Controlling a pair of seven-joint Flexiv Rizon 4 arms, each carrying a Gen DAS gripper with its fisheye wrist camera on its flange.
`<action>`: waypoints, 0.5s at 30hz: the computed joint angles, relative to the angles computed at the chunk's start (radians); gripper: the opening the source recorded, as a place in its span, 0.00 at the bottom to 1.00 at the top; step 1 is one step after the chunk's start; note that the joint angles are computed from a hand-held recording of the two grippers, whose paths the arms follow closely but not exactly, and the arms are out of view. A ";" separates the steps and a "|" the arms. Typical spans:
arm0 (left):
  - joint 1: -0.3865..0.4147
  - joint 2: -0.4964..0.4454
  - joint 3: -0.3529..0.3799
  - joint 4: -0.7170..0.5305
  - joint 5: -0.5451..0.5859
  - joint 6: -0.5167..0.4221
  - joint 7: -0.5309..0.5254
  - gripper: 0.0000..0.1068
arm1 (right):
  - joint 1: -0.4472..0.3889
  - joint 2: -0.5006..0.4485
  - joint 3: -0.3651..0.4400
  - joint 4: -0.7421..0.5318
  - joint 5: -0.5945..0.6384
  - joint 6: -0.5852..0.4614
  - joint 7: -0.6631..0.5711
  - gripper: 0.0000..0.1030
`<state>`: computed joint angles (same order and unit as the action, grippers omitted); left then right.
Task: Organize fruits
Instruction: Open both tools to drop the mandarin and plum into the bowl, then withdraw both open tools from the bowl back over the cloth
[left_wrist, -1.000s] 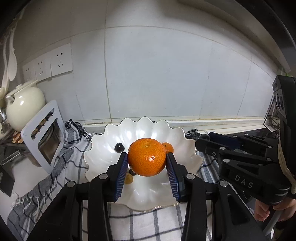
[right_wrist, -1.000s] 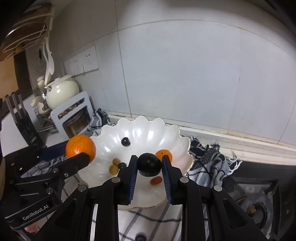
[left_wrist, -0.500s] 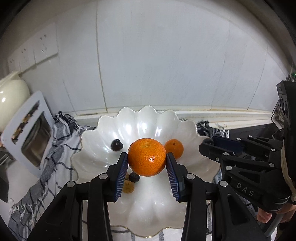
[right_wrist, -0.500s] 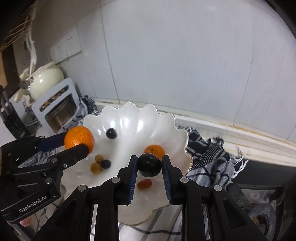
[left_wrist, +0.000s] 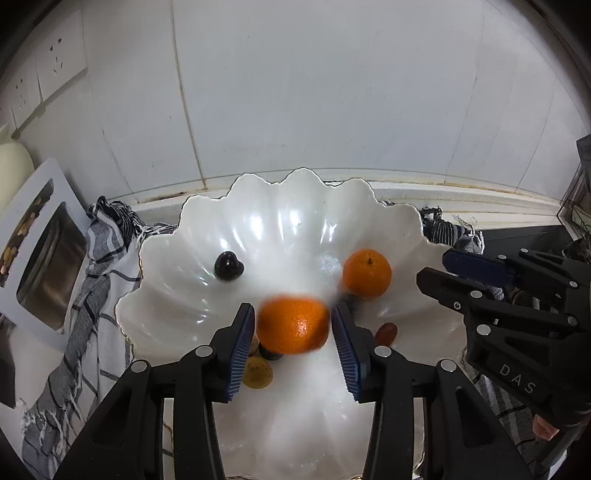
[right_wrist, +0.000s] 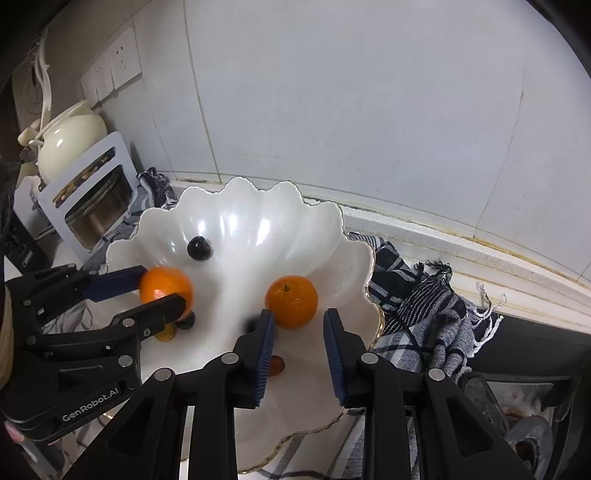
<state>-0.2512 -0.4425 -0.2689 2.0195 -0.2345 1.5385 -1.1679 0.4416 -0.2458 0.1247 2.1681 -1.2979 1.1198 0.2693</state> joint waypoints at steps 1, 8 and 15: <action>-0.008 0.003 0.011 0.000 0.005 0.004 -0.005 0.52 | 0.001 0.001 0.001 0.001 0.003 -0.005 -0.001 0.31; -0.114 0.045 0.157 0.013 0.092 0.057 -0.077 0.58 | 0.008 0.032 0.013 0.022 -0.026 -0.038 0.029 0.31; -0.133 0.137 0.208 0.097 0.141 0.136 -0.150 0.67 | 0.020 0.097 0.052 0.049 -0.064 -0.094 0.065 0.32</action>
